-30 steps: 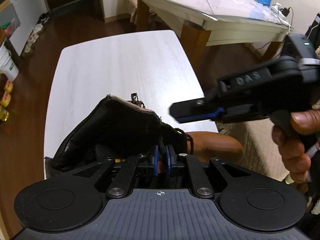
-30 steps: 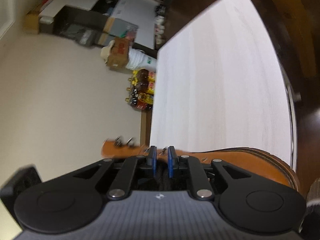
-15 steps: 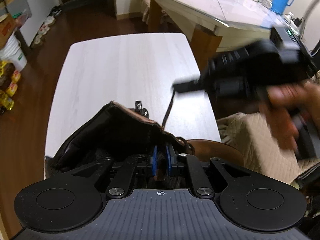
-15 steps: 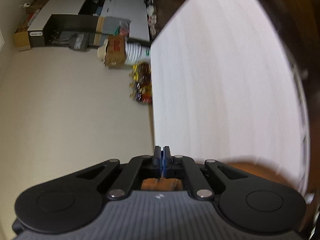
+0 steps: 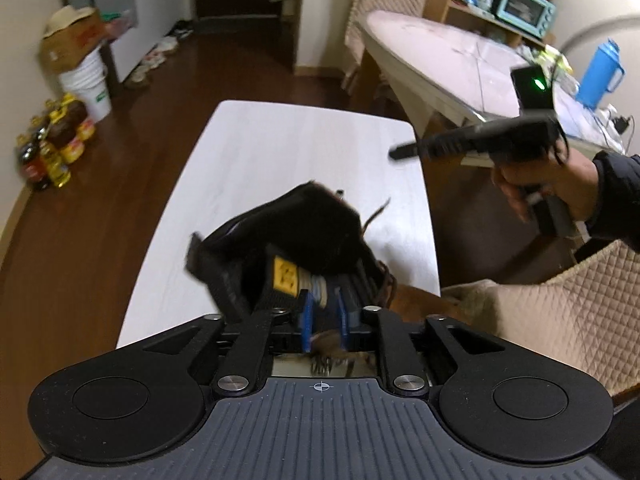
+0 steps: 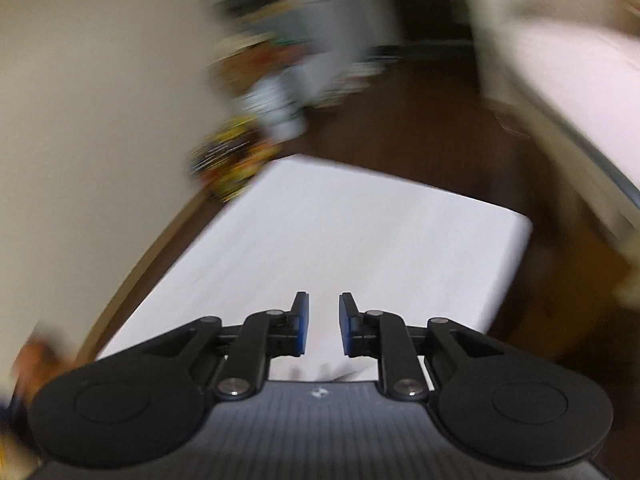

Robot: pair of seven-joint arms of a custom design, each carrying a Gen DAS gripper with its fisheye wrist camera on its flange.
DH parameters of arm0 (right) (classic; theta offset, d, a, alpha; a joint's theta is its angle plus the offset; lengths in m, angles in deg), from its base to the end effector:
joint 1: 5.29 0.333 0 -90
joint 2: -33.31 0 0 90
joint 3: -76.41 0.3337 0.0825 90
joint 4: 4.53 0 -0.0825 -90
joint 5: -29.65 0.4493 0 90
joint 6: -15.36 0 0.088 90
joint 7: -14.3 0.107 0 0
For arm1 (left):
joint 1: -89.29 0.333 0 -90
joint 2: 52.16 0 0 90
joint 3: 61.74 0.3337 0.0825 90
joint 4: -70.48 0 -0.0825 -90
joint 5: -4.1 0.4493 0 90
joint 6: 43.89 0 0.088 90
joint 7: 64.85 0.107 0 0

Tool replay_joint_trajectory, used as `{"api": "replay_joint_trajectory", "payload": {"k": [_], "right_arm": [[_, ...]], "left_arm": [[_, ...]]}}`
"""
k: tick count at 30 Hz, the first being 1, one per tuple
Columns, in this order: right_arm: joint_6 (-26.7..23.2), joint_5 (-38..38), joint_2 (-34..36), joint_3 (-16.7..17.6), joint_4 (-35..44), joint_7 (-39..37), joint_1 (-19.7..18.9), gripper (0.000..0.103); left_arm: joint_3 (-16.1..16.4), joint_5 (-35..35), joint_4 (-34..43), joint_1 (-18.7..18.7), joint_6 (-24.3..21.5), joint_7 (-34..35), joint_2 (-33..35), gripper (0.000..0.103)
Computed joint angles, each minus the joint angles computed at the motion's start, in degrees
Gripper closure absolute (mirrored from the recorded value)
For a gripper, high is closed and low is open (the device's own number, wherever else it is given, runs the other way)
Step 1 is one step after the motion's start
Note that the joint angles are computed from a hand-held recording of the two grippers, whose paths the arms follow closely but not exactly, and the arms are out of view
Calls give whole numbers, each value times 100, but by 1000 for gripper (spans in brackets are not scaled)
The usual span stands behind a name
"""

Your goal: Lace up shoes with both hands

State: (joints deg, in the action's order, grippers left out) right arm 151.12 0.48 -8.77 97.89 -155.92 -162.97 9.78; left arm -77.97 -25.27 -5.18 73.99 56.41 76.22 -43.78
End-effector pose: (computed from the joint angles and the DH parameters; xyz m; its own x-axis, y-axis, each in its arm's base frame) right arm 0.3424 0.2488 0.4915 -0.5562 -0.7881 -0.2638 -0.5081 0.5736 -0.6425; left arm 0.5656 -0.3778 0.7186 -0.9852 -0.1152 0.1270 -0.1675 0.8050 -0.5692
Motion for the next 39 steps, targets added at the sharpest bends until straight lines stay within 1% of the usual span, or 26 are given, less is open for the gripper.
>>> {"api": "replay_joint_trajectory", "payload": {"k": [1, 2, 3, 5, 8, 9, 10, 12, 14, 16, 17, 18, 21, 22, 24, 25, 27, 30, 31, 32, 33, 34, 35, 36, 38, 39], "right_arm": [[451, -271, 335, -315, 154, -878, 352, 83], [584, -287, 529, -447, 276, -1589, 503, 82], [647, -213, 646, -404, 357, -2042, 482, 82], [814, -147, 1160, -706, 690, -3603, 865, 82], [815, 19, 1695, -795, 1051, -5037, 1011, 82], [809, 15, 1763, -659, 1083, -5165, 939, 82], [663, -188, 1985, -557, 1266, -5492, 879, 84], [514, -244, 2105, -542, 1372, -5906, 895, 85], [367, -302, 2216, -541, 1473, -6299, 923, 86], [217, -373, 2332, -544, 1580, -6683, 957, 93], [175, -352, 2352, -537, 1590, -6735, 983, 99], [150, -349, 2404, -521, 1642, -6715, 990, 98], [-156, -455, 2507, -405, 1815, -6170, 962, 99], [-436, -536, 2532, -339, 1888, -5918, 946, 99], [-805, -516, 2495, -354, 1915, -5735, 1011, 99], [-1152, -549, 2518, -318, 1977, -5658, 1031, 99], [-1604, -607, 2425, -307, 1971, -5328, 1059, 99], [-1964, -560, 2197, -423, 1771, -5032, 1049, 99], [-2031, -575, 2159, -461, 1736, -5018, 1028, 99], [-2028, -560, 2032, -556, 1601, -5026, 987, 100], [-1789, -471, 1875, -712, 1414, -5193, 978, 100], [-1538, -365, 1722, -857, 1231, -5386, 951, 100], [-1293, -248, 1576, -990, 1056, -5596, 908, 100], [-1056, -118, 1438, -1115, 890, -5823, 853, 100], [-634, 267, 1232, -1285, 662, -6379, 910, 100], [-538, 374, 1193, -1303, 614, -6562, 891, 100]], "left_arm": [[25, -126, -103, 56, 36, 13, -96, 82], [51, -224, -184, 97, 63, 21, -174, 83], [71, -268, -246, 118, 95, 28, -234, 84], [130, -378, -456, 170, 232, 50, -412, 84], [194, -255, -637, 186, 317, -39, -535, 84], [212, -167, -735, 185, 389, -44, -592, 84], [229, -124, -805, 187, 406, -44, -636, 84], [269, -49, -1007, 199, 469, -15, -764, 84], [307, -35, -1196, 206, 446, 217, -857, 84], [303, 72, -1382, 172, 457, 721, -933, 84], [303, 97, -1436, 151, 421, 959, -944, 84], [303, 101, -1494, 133, 373, 1215, -954, 83], [322, -113, -1733, 99, 323, 1818, -1017, 84], [321, -201, -1796, 83, 321, 1940, -1013, 84], [309, -315, -1855, 53, 303, 1987, -965, 84], [292, -280, -1895, 35, 350, 1974, -961, 83], [241, -134, -2065, -23, 629, 1899, -1013, 84], [190, 100, -2261, -112, 1045, 1631, -1089, 84], [186, 163, -2249, -132, 1078, 1496, -1086, 84], [172, 247, -2244, -158, 1109, 1304, -1083, 84], [162, 310, -2257, -182, 1149, 1184, -1090, 83], [130, 453, -2316, -219, 1278, 976, -1138, 87], [100, 617, -2391, -256, 1419, 760, -1199, 97], [96, 677, -2429, -283, 1463, 580, -1233, 99], [88, 756, -2488, -326, 1519, 50, -1302, 101], [86, 826, -2502, -347, 1489, -117, -1327, 101]]}}
